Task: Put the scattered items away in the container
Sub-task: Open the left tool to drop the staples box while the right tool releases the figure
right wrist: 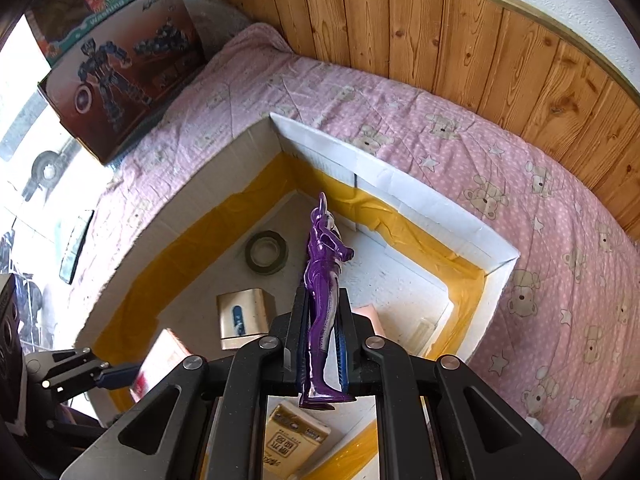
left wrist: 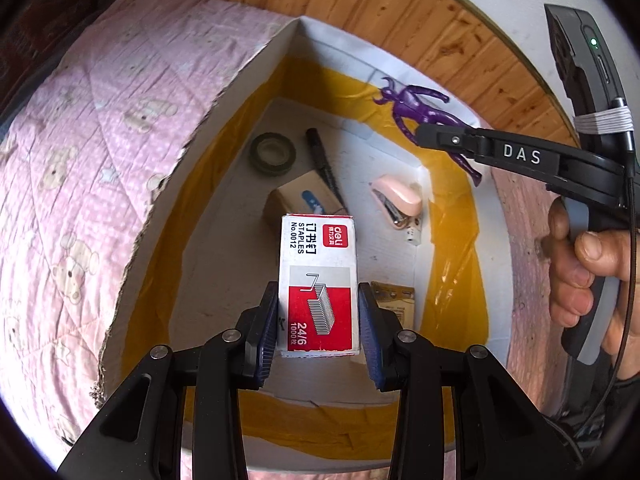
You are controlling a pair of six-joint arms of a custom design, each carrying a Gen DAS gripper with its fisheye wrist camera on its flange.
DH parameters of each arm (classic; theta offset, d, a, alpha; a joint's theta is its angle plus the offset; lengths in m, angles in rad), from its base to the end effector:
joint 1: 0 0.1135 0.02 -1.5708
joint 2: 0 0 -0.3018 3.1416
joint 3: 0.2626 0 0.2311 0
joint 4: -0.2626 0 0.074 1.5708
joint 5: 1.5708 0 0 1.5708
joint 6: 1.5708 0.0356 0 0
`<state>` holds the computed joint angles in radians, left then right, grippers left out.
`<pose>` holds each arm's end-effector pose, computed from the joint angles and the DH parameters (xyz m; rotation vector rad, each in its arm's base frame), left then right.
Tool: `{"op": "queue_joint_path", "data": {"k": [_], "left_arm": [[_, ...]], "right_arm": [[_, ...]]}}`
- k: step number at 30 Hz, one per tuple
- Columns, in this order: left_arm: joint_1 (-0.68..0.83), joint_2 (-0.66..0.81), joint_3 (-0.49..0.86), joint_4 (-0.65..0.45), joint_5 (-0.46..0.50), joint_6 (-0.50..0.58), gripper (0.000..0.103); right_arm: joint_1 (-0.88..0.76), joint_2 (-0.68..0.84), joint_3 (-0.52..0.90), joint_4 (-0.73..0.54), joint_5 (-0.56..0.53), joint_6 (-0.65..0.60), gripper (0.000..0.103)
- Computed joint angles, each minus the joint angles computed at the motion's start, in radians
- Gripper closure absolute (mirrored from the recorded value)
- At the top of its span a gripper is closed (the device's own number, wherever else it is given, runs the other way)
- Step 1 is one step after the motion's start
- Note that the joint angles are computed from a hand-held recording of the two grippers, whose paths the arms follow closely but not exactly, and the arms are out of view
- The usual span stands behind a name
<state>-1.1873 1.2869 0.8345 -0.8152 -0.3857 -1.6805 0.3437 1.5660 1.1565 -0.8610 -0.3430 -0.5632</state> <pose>0.0851 -0.1752 0.2575 -0.7373 2.5992 -0.3368 0.2586 0.1053 0.2788 -1.2813 2.4634 0.4319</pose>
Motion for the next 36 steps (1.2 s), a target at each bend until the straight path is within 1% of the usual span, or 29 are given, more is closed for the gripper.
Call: {"op": "queue_joint_path", "data": {"k": [4, 12, 19, 21, 22, 25, 26, 31, 36], "left_arm": [[0.012, 0.002, -0.014, 0.002, 0.021, -0.018, 0.064], [0.011, 0.036, 0.006, -0.037, 0.035, -0.039, 0.064], [0.024, 0.038, -0.001, -0.038, 0.051, -0.049, 0.063], [0.025, 0.039, -0.001, -0.03, 0.054, -0.046, 0.06], [0.034, 0.035, -0.003, -0.027, 0.056, -0.035, 0.059], [0.041, 0.025, -0.004, -0.023, 0.052, -0.023, 0.056], [0.042, 0.025, -0.003, -0.023, 0.049, -0.022, 0.055], [0.044, 0.028, 0.015, -0.035, 0.028, -0.007, 0.054], [0.023, 0.053, 0.055, -0.052, -0.014, 0.007, 0.054]], "right_arm": [[0.024, 0.039, 0.016, 0.014, 0.043, 0.019, 0.091], [0.067, 0.095, 0.039, 0.034, 0.116, 0.04, 0.091], [0.088, 0.129, 0.04, 0.062, 0.168, 0.053, 0.09], [0.088, 0.133, 0.037, 0.071, 0.177, 0.058, 0.089], [0.087, 0.135, 0.039, 0.074, 0.182, 0.062, 0.086], [0.08, 0.133, 0.038, 0.09, 0.188, 0.075, 0.071], [0.077, 0.131, 0.038, 0.093, 0.187, 0.075, 0.07], [0.058, 0.121, 0.057, 0.066, 0.165, 0.082, 0.07], [0.028, 0.099, 0.065, 0.011, 0.11, 0.089, 0.068]]}}
